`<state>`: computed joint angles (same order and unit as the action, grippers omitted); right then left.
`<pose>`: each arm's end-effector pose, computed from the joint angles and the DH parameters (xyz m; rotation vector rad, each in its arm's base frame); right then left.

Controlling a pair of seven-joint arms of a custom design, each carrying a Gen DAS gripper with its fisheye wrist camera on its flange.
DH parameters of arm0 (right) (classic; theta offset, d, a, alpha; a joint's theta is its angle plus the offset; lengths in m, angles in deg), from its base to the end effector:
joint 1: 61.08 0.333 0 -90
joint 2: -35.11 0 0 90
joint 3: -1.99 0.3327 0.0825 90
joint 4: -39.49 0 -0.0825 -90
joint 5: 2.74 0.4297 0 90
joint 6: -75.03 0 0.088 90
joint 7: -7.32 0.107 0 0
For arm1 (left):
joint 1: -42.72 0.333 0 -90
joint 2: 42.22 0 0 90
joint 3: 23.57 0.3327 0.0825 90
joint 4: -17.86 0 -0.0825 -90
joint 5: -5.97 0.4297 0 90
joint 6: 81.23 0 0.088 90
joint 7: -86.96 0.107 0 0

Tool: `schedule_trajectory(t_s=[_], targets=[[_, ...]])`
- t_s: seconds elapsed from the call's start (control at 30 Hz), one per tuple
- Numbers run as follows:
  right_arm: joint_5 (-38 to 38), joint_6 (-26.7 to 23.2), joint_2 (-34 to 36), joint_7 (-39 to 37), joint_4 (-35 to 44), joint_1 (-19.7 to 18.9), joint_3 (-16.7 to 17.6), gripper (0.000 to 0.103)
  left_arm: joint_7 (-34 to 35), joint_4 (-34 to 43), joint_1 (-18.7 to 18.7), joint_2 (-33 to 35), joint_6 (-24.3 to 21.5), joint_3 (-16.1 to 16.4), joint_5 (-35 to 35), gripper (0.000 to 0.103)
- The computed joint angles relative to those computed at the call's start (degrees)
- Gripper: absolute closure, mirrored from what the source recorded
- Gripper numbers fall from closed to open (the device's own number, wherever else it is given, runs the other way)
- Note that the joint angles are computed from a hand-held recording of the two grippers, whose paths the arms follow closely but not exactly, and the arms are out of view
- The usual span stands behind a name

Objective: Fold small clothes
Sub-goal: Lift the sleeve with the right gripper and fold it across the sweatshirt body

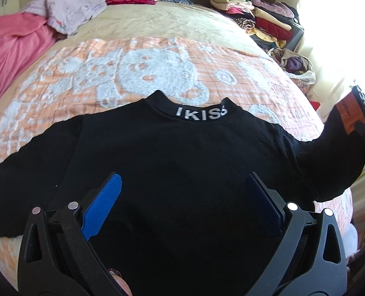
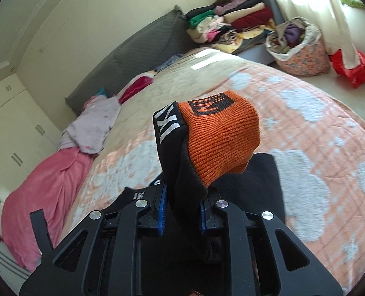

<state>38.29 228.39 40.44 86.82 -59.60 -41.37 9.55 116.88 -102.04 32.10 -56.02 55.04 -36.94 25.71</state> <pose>0.6209 0.2930 0.6185 -1.6269 1.4031 -0.0189 0.5164 -0.2371 0.5844 -2.2609 1.4439 -0.6787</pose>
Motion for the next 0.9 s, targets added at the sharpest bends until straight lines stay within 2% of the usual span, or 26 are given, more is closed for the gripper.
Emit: schedule_trajectory(t_s=[0.43,0.6,0.67,0.9], targets=[[-4.8,-3.2,6.3,0.3,6.7,5.0,3.2,0.083,-1.0,-11.7,1.4,-10.2,7.7,3.6,-8.5,0.009],[-7.8,-5.6,9.0,2.2,8.9,6.7,3.9,0.076,-0.7,-15.7,1.7,-13.5,10.5,4.9,-11.5,0.009],[-7.2,-5.7,9.4,1.4,8.9,6.8,4.4,0.060,-0.6,-16.9,1.8,-14.6,11.3,5.2,-12.5,0.009],[-4.6,-5.9,8.5,-2.0,7.8,6.7,4.8,0.056,1.2,-20.7,0.7,-16.7,15.2,7.1,-16.7,0.009]])
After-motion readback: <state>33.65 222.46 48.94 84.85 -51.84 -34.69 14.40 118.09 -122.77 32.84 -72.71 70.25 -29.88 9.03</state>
